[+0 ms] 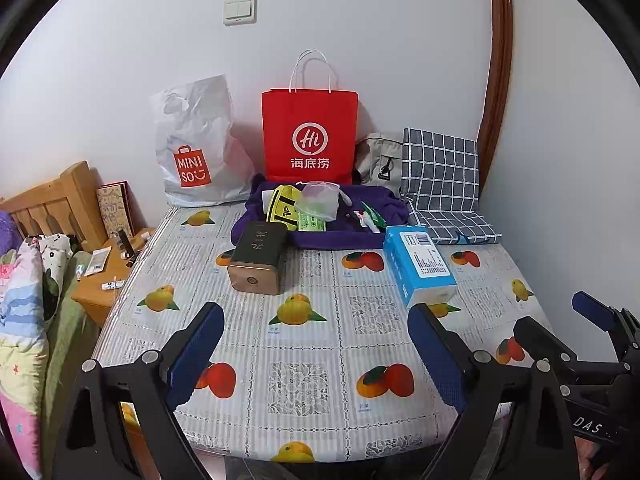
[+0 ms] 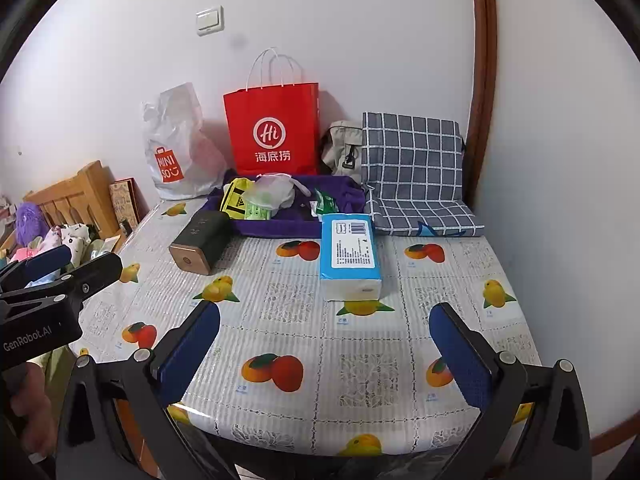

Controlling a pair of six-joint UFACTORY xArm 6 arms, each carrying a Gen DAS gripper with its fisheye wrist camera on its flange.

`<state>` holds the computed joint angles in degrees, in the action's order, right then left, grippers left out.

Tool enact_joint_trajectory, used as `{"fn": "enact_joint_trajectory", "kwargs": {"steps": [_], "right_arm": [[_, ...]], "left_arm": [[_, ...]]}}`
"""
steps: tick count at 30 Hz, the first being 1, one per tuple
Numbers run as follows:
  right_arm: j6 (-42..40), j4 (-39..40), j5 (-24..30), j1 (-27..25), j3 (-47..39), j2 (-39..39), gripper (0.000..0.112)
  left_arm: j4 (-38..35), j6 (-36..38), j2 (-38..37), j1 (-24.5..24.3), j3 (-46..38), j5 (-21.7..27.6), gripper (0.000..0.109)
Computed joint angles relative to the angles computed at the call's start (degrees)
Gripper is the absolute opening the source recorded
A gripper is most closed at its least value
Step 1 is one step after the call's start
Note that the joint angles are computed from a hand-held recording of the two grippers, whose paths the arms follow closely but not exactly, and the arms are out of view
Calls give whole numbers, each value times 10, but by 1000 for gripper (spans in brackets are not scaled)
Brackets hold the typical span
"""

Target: Organize soft objects

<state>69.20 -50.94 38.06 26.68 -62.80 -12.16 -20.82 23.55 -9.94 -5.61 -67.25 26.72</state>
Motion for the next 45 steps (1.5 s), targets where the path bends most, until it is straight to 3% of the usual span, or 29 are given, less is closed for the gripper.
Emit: {"fn": "enact_joint_trajectory", "kwargs": {"steps": [45], "right_arm": [[-5, 0, -12, 3, 0, -3, 103]], "left_arm": [[10, -10, -6, 3, 3, -2, 93]]}}
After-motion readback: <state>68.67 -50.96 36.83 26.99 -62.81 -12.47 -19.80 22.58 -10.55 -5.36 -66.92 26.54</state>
